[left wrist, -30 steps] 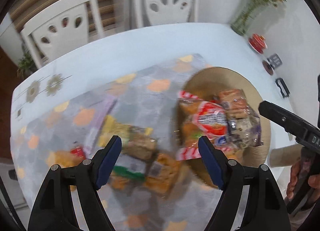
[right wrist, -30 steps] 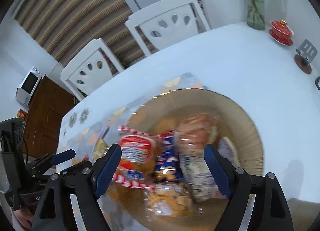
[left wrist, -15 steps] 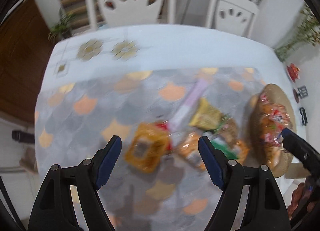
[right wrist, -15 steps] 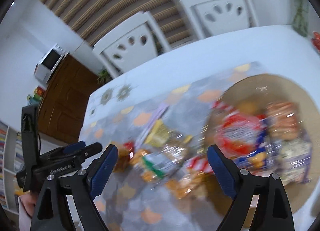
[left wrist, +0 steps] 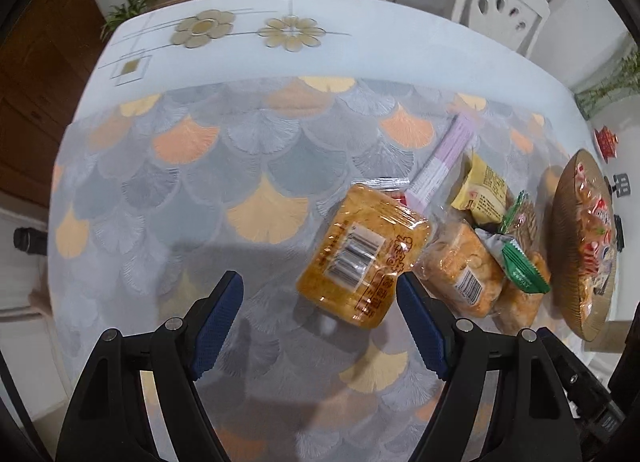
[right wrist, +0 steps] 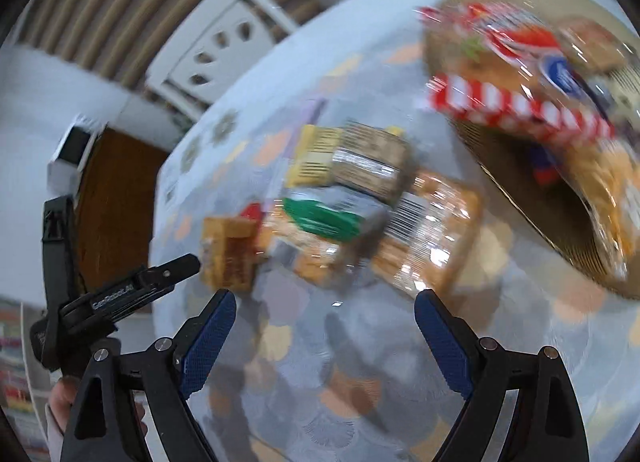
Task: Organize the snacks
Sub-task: 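Move both tools back over the snack pile toward the bread loaves, then grasp the yellow bread loaf with the left tool while the right tool grasps the clear bread box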
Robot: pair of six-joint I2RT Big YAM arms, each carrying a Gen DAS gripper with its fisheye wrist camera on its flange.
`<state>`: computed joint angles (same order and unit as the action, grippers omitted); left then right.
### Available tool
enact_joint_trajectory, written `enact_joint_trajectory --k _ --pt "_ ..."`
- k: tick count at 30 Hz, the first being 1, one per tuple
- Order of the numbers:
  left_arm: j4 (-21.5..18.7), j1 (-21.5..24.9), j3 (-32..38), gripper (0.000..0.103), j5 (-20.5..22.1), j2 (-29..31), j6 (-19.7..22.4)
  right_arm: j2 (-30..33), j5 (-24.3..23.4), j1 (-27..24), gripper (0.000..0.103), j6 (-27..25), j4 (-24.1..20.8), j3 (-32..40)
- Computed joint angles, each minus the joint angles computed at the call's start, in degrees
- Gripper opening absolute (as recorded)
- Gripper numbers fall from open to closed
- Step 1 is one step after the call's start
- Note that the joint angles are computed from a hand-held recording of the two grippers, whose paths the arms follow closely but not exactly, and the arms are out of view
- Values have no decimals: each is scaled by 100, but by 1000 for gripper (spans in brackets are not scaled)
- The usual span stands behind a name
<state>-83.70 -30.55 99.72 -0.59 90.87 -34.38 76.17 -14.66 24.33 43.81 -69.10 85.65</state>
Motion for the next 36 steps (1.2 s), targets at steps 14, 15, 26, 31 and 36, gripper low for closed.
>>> enact_joint_trajectory --k 14,15,26,31,36 --pt "581 104 -519 103 -100 214 183 180 1868 162 103 -415 606 -511" --pt "788 137 -690 103 -97 105 116 77 1954 162 103 -489 878 -684" --pt "1230 34 -1090 103 -371 -160 163 -41 1780 93 103 -698 978 -811" --pt "1310 -10 -1266 103 -428 -298 88 151 1591 44 103 -665 686 -563" --pt "1263 2 -1235 103 -405 -269 72 134 1315 -35 103 -709 565 -529"
